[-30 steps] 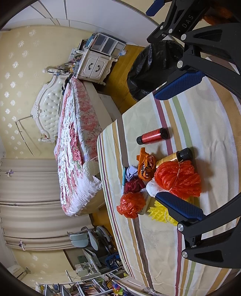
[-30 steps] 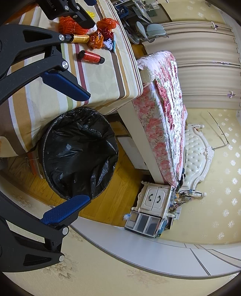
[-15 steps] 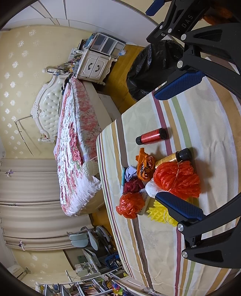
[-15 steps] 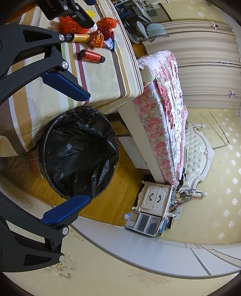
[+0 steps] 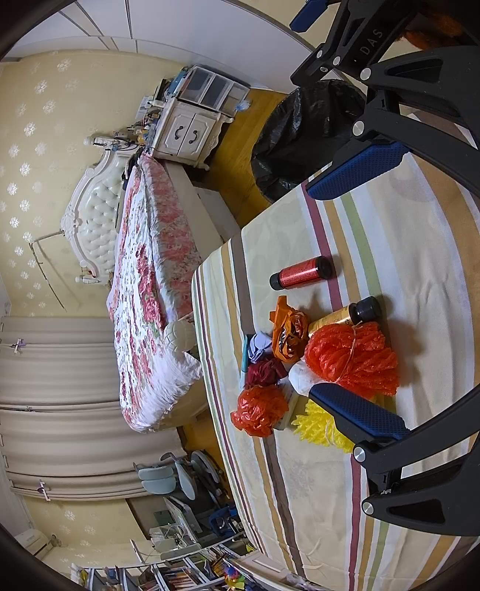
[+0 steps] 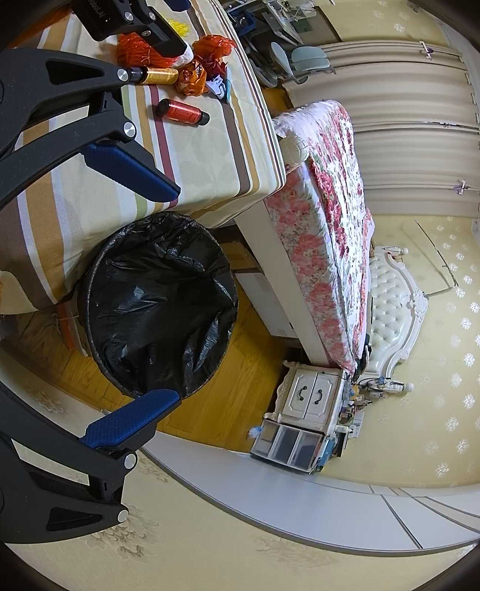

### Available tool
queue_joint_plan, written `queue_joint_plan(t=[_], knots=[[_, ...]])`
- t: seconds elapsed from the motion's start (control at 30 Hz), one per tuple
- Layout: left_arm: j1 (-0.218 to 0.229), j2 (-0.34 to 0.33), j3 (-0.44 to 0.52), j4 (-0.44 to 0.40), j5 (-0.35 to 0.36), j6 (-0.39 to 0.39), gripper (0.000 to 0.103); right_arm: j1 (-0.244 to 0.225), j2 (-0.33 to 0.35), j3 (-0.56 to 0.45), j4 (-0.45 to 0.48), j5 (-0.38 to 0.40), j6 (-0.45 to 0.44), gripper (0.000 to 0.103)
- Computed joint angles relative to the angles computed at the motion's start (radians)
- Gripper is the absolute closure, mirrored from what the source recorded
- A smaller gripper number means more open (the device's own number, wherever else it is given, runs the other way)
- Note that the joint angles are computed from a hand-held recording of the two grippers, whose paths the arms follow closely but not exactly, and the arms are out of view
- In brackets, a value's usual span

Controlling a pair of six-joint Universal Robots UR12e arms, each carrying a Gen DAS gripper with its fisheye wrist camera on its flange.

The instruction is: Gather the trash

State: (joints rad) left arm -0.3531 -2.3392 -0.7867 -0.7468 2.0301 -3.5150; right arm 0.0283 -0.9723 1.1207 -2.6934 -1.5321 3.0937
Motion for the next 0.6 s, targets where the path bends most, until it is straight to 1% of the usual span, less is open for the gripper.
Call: queue_joint_plan(t=[0.47,0.6], knots=[[0.0,0.0,-0.003,0.004,0.001,0.0,0.006,-0.001,-0.001,0.002,0.002,0.004,-0.002,0.004],[0.004,0.019,-0.046,0.026,0.004,0.0,0.006,0.0,-0.007,0.014,0.011,0.02,-0.012,0.004]])
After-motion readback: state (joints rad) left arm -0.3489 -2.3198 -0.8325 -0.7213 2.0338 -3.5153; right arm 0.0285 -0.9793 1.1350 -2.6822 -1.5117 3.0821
